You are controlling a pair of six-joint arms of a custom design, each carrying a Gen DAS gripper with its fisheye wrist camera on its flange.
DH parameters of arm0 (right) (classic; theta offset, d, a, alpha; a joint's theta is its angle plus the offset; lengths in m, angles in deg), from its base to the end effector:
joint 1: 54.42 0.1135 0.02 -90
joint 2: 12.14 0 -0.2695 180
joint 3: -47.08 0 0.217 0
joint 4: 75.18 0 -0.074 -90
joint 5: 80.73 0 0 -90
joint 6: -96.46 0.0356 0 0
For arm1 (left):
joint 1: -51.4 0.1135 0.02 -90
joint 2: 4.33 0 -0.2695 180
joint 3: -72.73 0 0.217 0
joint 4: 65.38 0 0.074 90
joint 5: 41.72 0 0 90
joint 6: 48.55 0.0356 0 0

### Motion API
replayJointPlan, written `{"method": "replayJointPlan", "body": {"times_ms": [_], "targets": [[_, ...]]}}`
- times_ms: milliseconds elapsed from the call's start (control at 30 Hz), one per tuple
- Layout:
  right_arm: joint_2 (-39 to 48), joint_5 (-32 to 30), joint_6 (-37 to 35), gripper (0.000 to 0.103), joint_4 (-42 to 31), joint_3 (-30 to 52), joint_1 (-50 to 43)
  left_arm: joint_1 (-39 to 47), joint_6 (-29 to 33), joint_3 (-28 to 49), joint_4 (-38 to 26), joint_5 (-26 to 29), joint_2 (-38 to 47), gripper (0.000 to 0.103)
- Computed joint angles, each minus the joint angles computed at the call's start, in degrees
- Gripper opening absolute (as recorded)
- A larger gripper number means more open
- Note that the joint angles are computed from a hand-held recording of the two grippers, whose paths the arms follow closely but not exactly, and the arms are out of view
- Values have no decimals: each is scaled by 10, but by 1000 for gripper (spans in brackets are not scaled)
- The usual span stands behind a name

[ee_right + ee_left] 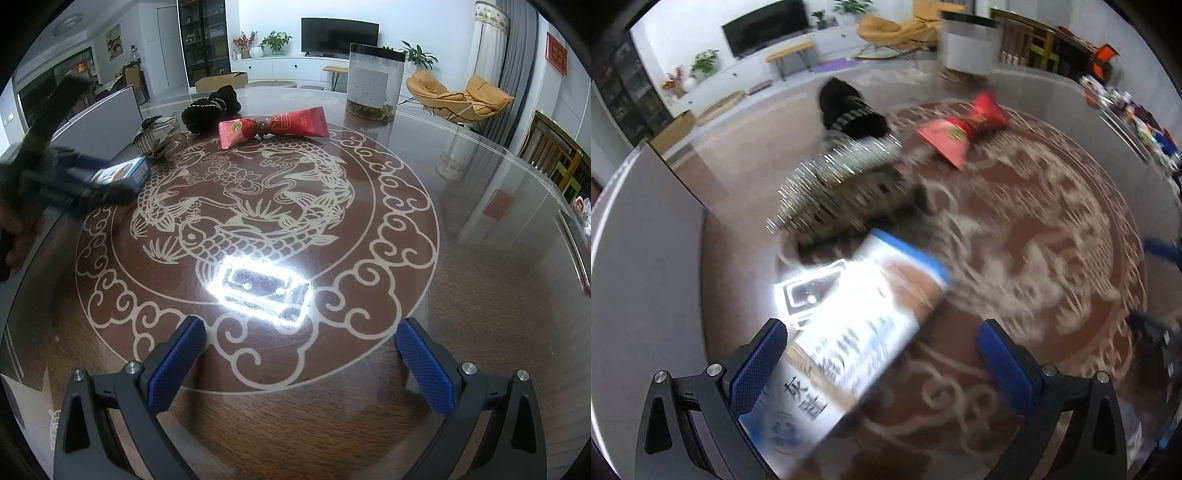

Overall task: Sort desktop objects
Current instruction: 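Close the left gripper on the blue-and-white toothpaste box while the right tool lowers toward the red candy packet, then close the right gripper on the red candy packet and lift it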

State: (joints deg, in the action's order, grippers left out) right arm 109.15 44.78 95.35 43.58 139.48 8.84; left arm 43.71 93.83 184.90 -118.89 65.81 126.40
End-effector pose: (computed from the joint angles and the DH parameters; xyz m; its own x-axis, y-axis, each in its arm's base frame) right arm 0.1758 0.3030 0.1360 -0.7361 0.3477 -0.5807 0.4358 0.9000 -0.0135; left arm 0.4294 -0.0688 0.1460 -0.4017 0.8164 -0.4149 0.8808 0.4684 0.0689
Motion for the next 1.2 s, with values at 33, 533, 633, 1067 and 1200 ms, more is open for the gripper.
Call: {"method": "replayJointPlan", "body": {"times_ms": [33, 533, 633, 1067, 1200], "targets": [[1, 0, 0, 103, -1, 1, 0, 2, 10, -14, 0, 3, -7, 103], [-102, -6, -124, 103, 149, -102, -94, 20, -144, -153, 142, 9, -73, 43], [-153, -61, -233, 103, 271, -136, -219, 31, -152, -169, 157, 10, -82, 43], [75, -352, -657, 103, 213, 189, -412, 90, -118, -279, 182, 42, -149, 42], [104, -359, -735, 103, 158, 226, -399, 90, -128, -286, 188, 46, -152, 42]]}}
